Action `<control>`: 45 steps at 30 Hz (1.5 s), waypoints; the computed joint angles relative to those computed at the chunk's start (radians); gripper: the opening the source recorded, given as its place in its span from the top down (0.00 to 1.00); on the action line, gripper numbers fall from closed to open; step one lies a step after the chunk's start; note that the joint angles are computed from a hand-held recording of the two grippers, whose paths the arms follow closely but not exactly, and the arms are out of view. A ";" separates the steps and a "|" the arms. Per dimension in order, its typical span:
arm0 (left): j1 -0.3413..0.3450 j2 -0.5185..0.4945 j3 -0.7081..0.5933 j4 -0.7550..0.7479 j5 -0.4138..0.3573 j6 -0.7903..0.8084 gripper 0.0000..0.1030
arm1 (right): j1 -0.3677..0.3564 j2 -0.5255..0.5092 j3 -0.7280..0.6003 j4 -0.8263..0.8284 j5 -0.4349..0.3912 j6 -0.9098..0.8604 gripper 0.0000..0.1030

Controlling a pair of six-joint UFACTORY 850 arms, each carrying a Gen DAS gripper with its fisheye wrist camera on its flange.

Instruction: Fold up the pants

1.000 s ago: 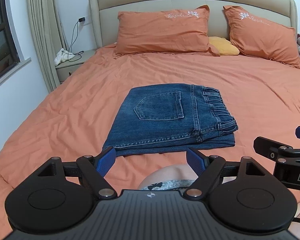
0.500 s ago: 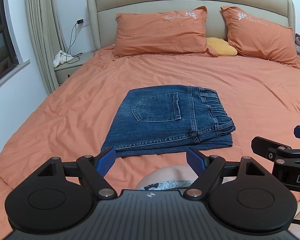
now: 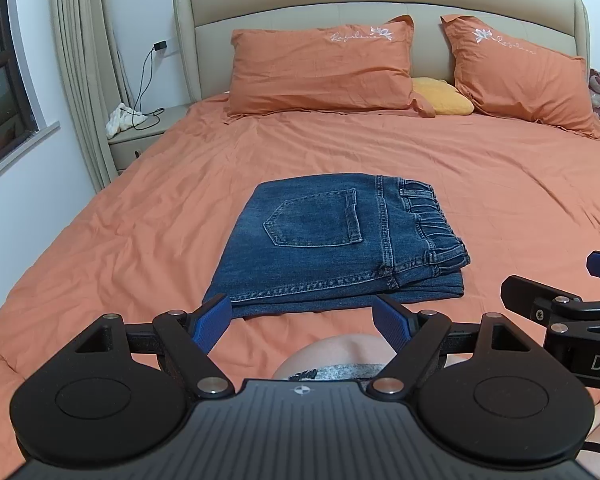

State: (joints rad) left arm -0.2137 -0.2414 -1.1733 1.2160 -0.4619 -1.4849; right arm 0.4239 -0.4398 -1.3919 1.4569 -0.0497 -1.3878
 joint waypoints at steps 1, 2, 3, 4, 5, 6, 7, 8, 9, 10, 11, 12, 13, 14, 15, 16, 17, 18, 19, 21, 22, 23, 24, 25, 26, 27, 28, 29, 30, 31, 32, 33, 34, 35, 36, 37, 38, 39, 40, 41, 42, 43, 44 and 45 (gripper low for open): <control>0.001 0.000 0.000 -0.001 0.001 0.002 0.09 | -0.001 0.001 0.000 0.012 -0.001 -0.014 0.05; 0.001 0.000 0.000 -0.003 0.002 0.003 0.09 | -0.001 0.002 0.001 0.018 -0.003 -0.022 0.05; 0.001 0.000 0.000 -0.004 0.002 0.005 0.09 | -0.001 0.002 0.002 0.024 -0.003 -0.029 0.05; 0.000 0.000 0.000 -0.001 0.001 0.003 0.09 | -0.002 0.002 0.002 0.010 -0.003 -0.016 0.05; 0.000 0.001 0.000 -0.001 0.000 0.004 0.09 | -0.004 0.000 -0.001 -0.038 -0.006 0.033 0.05; 0.000 0.001 0.000 0.000 -0.001 0.002 0.09 | -0.003 0.002 0.000 -0.045 -0.005 0.040 0.05; -0.001 0.000 0.000 -0.002 0.000 0.001 0.09 | -0.003 0.002 0.000 -0.045 -0.005 0.040 0.05; -0.001 0.000 0.000 -0.003 0.000 0.001 0.09 | -0.003 0.002 0.001 -0.045 -0.005 0.039 0.05; -0.001 0.001 0.000 -0.001 0.000 -0.001 0.09 | -0.003 0.002 0.001 -0.045 -0.005 0.039 0.05; -0.001 0.001 0.001 0.002 0.001 -0.004 0.09 | -0.004 0.003 0.001 -0.046 -0.004 0.039 0.05; 0.002 0.001 -0.001 0.004 0.005 -0.001 0.09 | -0.004 0.004 0.002 -0.054 -0.003 0.047 0.05; 0.003 0.001 -0.002 0.004 0.006 0.000 0.09 | -0.004 0.004 0.002 -0.076 -0.003 0.070 0.05; 0.003 0.002 -0.005 0.003 0.008 0.003 0.09 | -0.004 0.005 0.001 -0.120 -0.003 0.114 0.05; 0.003 0.002 -0.005 0.004 0.009 0.002 0.09 | -0.003 0.006 0.002 -0.153 -0.001 0.148 0.05; 0.003 0.003 -0.005 0.006 0.012 0.001 0.09 | -0.004 0.006 0.002 -0.167 0.000 0.163 0.05; 0.004 0.004 -0.004 0.009 0.014 -0.002 0.09 | -0.004 0.007 0.003 -0.182 0.001 0.178 0.05; 0.004 0.005 -0.003 0.012 0.016 -0.005 0.09 | -0.003 0.008 0.004 -0.199 0.004 0.196 0.05; 0.004 0.005 -0.003 0.013 0.018 -0.007 0.09 | -0.001 0.009 0.007 -0.213 0.008 0.211 0.05; 0.004 0.005 -0.003 0.014 0.020 -0.009 0.09 | -0.001 0.010 0.008 -0.242 0.009 0.241 0.05; 0.006 0.007 0.000 0.021 0.024 -0.014 0.09 | -0.001 0.011 0.007 -0.305 0.010 0.308 0.05; 0.007 0.010 0.005 0.027 0.026 -0.018 0.09 | -0.001 0.011 0.006 -0.348 0.010 0.352 0.05; 0.007 0.010 0.006 0.029 0.026 -0.020 0.09 | -0.001 0.011 0.006 -0.354 0.011 0.359 0.05; 0.007 0.011 0.006 0.030 0.026 -0.020 0.09 | -0.001 0.012 0.006 -0.341 0.011 0.346 0.05; 0.007 0.011 0.006 0.033 0.027 -0.022 0.09 | -0.001 0.015 0.010 -0.286 0.013 0.291 0.05; 0.008 0.012 0.007 0.035 0.028 -0.024 0.09 | 0.000 0.016 0.011 -0.249 0.014 0.255 0.05; 0.008 0.012 0.008 0.038 0.030 -0.026 0.09 | -0.001 0.016 0.012 -0.221 0.013 0.227 0.05; 0.009 0.012 0.009 0.042 0.030 -0.028 0.09 | 0.000 0.016 0.012 -0.207 0.013 0.215 0.05; 0.009 0.013 0.009 0.046 0.029 -0.030 0.09 | 0.000 0.016 0.012 -0.207 0.013 0.214 0.05; 0.009 0.013 0.009 0.050 0.027 -0.033 0.09 | 0.000 0.016 0.012 -0.208 0.013 0.214 0.05; 0.008 0.013 0.009 0.053 0.026 -0.035 0.09 | 0.000 0.017 0.013 -0.208 0.012 0.214 0.05; 0.006 0.014 0.010 0.056 0.022 -0.038 0.09 | 0.000 0.017 0.013 -0.198 0.013 0.205 0.05; 0.005 0.014 0.009 0.057 0.019 -0.039 0.09 | 0.000 0.017 0.014 -0.170 0.014 0.178 0.05; 0.005 0.014 0.010 0.058 0.018 -0.038 0.09 | 0.000 0.018 0.015 -0.123 0.014 0.132 0.05; 0.004 0.015 0.010 0.058 0.017 -0.039 0.09 | -0.001 0.019 0.017 -0.066 0.015 0.077 0.05; 0.003 0.015 0.010 0.058 0.015 -0.040 0.09 | -0.001 0.020 0.019 -0.032 0.015 0.044 0.05; 0.002 0.016 0.011 0.060 0.014 -0.044 0.09 | -0.001 0.021 0.020 -0.010 0.015 0.023 0.05; 0.002 0.017 0.012 0.062 0.014 -0.047 0.09 | -0.001 0.022 0.021 0.004 0.016 0.012 0.05; 0.002 0.017 0.012 0.063 0.017 -0.048 0.09 | -0.001 0.023 0.023 0.017 0.016 0.000 0.05; 0.002 0.019 0.014 0.064 0.019 -0.048 0.09 | -0.001 0.025 0.026 0.073 0.015 -0.055 0.05; 0.002 0.021 0.016 0.065 0.022 -0.050 0.09 | -0.002 0.026 0.028 0.086 0.016 -0.067 0.05; 0.002 0.023 0.017 0.066 0.021 -0.053 0.09 | -0.003 0.028 0.030 0.098 0.015 -0.078 0.05; 0.001 0.026 0.020 0.072 0.020 -0.060 0.09 | -0.003 0.029 0.031 0.099 0.015 -0.077 0.05; 0.000 0.028 0.021 0.078 0.018 -0.067 0.09 | -0.003 0.030 0.032 0.111 0.014 -0.088 0.05; 0.000 0.030 0.023 0.083 0.017 -0.073 0.09 | -0.003 0.031 0.033 0.133 0.014 -0.108 0.05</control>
State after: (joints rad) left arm -0.2142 -0.2110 -1.1507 1.2988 -0.4449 -1.5576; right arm 0.4206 -0.4086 -1.3585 1.5897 -0.0353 -1.4960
